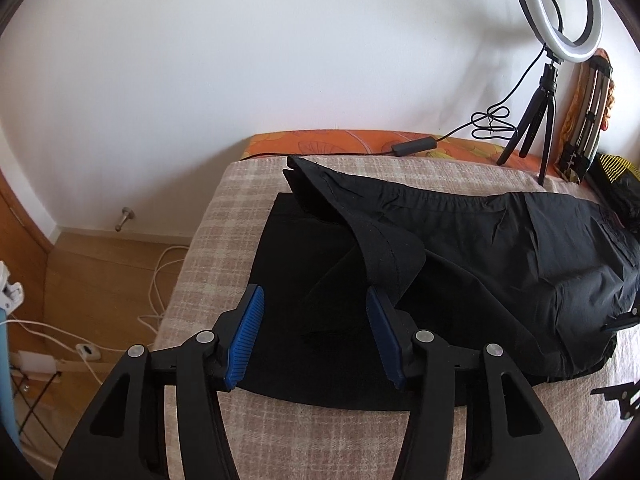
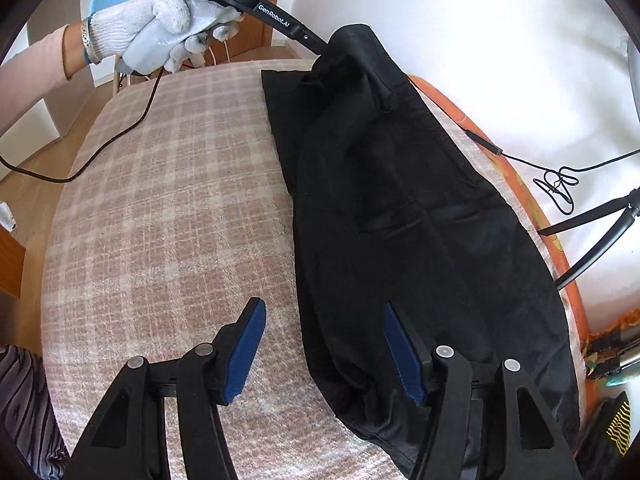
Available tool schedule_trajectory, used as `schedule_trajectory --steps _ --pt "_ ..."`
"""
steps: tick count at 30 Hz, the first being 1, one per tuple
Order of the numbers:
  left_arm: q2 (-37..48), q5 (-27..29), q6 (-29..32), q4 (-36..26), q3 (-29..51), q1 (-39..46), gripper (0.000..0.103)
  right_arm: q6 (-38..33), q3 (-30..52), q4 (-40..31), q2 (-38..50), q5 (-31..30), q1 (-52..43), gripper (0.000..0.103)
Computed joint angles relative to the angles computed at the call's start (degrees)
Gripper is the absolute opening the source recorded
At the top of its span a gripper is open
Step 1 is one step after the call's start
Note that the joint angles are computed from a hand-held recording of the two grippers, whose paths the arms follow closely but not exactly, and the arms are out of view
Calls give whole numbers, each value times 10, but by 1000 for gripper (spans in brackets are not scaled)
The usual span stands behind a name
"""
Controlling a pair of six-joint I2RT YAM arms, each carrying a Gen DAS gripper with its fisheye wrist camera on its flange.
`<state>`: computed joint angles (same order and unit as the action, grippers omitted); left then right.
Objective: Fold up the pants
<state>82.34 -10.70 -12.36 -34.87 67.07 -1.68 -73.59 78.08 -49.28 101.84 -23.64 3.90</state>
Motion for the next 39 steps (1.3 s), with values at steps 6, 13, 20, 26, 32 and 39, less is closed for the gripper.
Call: schedule_trajectory --steps 6,13,20,26,32,39 --pt "-54 54 1 22 -53 1 71 23 8 16 22 9 14 53" --pt "13 8 11 38 -25 -29 71 75 25 22 39 7 38 53" --pt "49 89 -6 34 6 20 2 119 25 46 40 26 81 25" --pt "8 132 4 -35 52 72 2 126 126 -47 86 -14 60 4" --pt "6 141 -2 -58 63 125 2 114 165 -99 99 -36 54 4" --pt "-26 134 27 8 -30 88 54 117 121 -57 72 -12 68 4"
